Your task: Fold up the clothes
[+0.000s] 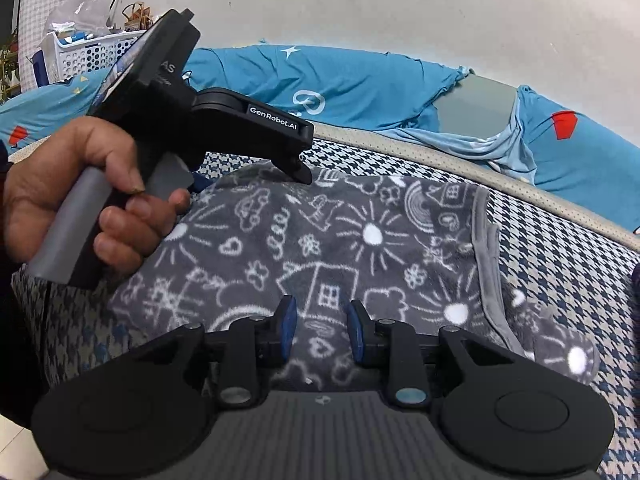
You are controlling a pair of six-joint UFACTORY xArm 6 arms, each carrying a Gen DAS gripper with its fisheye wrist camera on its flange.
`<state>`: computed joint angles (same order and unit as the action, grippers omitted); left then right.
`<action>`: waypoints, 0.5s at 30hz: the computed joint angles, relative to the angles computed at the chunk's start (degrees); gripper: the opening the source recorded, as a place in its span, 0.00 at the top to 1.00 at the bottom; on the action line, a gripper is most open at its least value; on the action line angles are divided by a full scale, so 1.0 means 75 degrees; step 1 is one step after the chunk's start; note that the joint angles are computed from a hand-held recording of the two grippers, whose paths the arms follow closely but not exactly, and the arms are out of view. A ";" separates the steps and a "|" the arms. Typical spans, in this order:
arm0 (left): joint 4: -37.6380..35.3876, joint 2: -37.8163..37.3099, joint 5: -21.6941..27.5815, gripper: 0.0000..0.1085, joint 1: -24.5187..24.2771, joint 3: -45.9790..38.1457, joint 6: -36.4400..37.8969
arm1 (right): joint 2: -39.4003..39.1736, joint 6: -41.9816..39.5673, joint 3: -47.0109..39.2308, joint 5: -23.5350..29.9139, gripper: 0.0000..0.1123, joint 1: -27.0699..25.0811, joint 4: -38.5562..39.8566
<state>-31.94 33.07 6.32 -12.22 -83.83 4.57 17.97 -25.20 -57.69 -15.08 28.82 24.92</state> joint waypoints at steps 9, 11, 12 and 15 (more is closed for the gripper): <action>0.0567 0.0102 0.0064 0.07 0.0089 -0.0101 -0.0539 | -0.0307 0.1254 0.0227 0.0138 0.78 -0.0257 -0.1051; 0.0684 0.0100 0.0047 0.06 0.0105 -0.0088 -0.0652 | -0.0353 0.1884 0.0267 0.0000 0.78 -0.0373 -0.1587; 0.0785 0.0099 0.0042 0.05 0.0115 -0.0081 -0.0764 | -0.0323 0.2086 0.0220 -0.0042 0.77 -0.0419 -0.1755; 0.0815 0.0103 0.0046 0.05 0.0131 -0.0088 -0.0799 | -0.0171 0.2478 -0.0034 -0.0079 0.77 -0.0539 -0.2071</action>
